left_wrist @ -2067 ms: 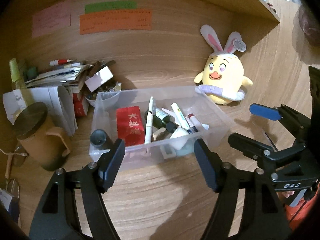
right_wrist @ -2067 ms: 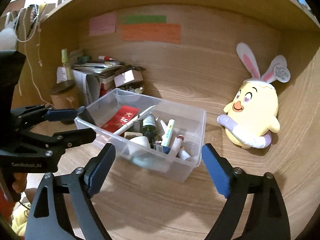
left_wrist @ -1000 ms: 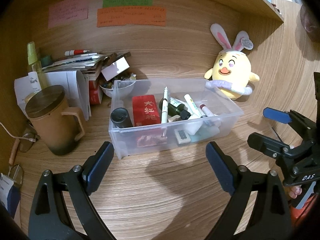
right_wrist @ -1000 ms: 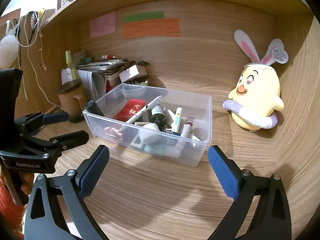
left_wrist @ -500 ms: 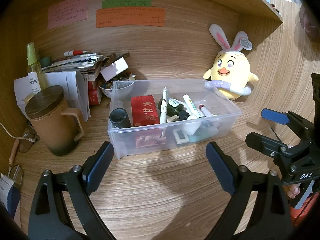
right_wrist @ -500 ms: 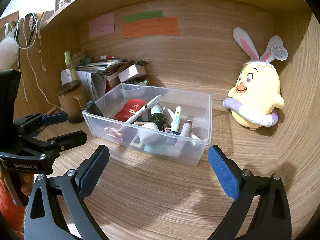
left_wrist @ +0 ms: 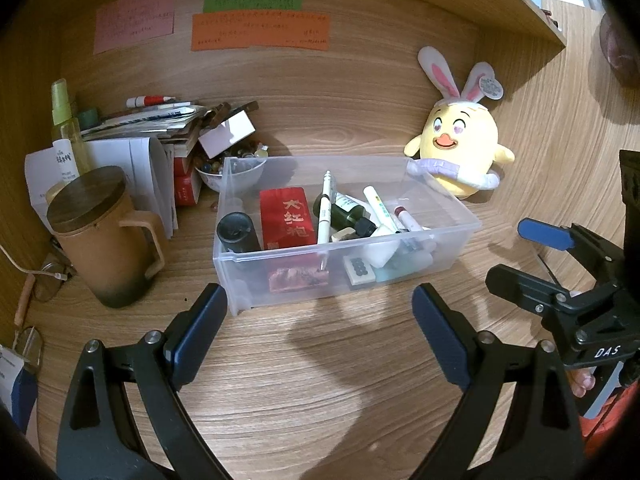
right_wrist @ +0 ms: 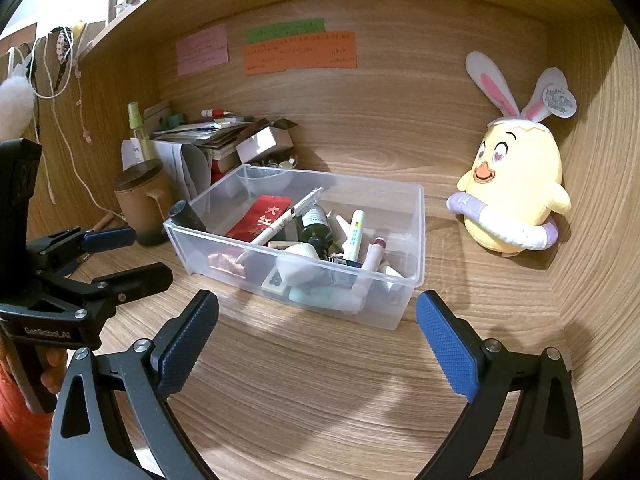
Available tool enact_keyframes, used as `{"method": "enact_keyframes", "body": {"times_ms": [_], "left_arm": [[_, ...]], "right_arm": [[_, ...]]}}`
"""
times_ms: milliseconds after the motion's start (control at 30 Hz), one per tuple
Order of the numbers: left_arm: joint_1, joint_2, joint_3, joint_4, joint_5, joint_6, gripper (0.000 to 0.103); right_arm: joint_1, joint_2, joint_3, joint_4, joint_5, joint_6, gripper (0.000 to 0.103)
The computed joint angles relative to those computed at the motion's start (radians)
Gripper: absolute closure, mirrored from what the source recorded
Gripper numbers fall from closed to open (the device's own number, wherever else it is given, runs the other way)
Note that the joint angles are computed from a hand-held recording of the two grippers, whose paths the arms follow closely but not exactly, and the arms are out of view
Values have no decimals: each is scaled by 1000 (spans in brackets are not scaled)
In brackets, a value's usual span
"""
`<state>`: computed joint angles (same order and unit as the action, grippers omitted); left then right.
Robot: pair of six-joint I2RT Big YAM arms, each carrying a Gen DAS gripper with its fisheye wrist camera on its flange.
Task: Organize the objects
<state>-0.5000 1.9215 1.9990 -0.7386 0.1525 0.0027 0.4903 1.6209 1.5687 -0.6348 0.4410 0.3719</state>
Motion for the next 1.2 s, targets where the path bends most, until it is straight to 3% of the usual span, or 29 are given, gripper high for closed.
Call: {"method": "enact_keyframes", "body": {"times_ms": [667,1200], "left_arm": [[0,12,22,-42,33,7,3],[-2,-8,-14,19,7,25,2]], "right_arm": [[5,10,13,-9,0,14,4],[4,24,22,-17,-13,31,4]]}}
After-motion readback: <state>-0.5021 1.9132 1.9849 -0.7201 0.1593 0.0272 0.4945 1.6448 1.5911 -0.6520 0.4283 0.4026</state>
